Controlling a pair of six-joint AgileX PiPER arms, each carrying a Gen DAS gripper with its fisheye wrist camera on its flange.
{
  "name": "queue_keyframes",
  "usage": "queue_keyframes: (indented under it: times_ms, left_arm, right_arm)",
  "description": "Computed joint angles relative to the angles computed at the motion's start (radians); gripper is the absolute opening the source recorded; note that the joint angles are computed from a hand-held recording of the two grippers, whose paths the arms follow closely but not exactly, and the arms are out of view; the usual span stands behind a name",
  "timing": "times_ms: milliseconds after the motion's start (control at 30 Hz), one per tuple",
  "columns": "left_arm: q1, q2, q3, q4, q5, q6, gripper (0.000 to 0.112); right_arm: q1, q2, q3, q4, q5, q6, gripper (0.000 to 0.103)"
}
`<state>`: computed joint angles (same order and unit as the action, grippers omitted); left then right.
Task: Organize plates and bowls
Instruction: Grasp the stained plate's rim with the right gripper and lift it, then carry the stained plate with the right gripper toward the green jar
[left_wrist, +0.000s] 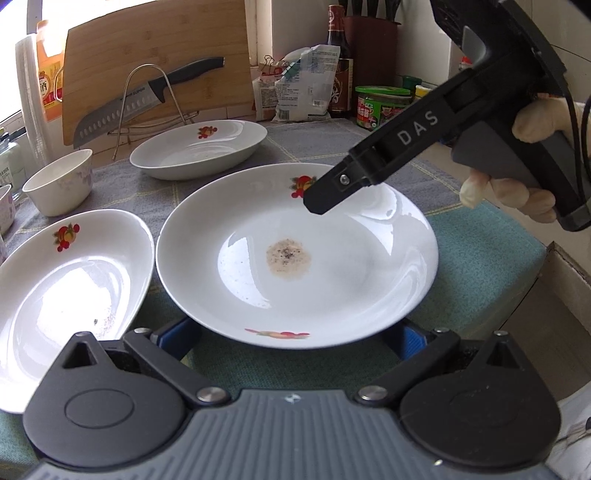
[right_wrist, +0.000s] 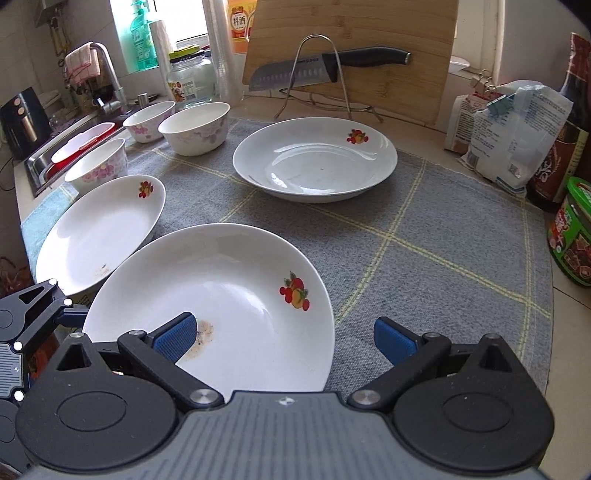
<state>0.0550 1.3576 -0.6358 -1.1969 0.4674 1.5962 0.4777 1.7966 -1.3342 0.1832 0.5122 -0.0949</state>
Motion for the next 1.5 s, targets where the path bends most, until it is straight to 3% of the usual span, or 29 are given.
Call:
queue_keyframes:
  times_ms: [200, 433, 700, 900, 1500]
  left_arm:
    - [0.013, -0.007, 0.021, -0.06, 0.005, 0.075, 0.103]
    - [0.024, -0.009, 0.036, -0.126, 0.016, 0.167, 0.103]
    - [0.043, -0.008, 0.048, -0.166, 0.038, 0.222, 0.103]
    - [0.038, -0.004, 0.03, -0.122, 0.039, 0.175, 0.103]
    - [0.01, 0.004, -0.016, 0.016, 0.029, 0.032, 0.102]
  right_arm:
    - [-0.062, 0.072, -0.072, 0.245, 0.08, -0.294, 0.103]
    - [-0.111, 0.134, -0.146, 0.406, 0.176, -0.493, 0.103]
    - [-0.135, 0.198, -0.246, 0.448, 0.264, -0.559, 0.093]
    - [-0.164, 0.241, -0.321, 0.493, 0.357, -0.581, 0.088]
    - [-0.164, 0.235, -0.322, 0.473, 0.363, -0.543, 0.089]
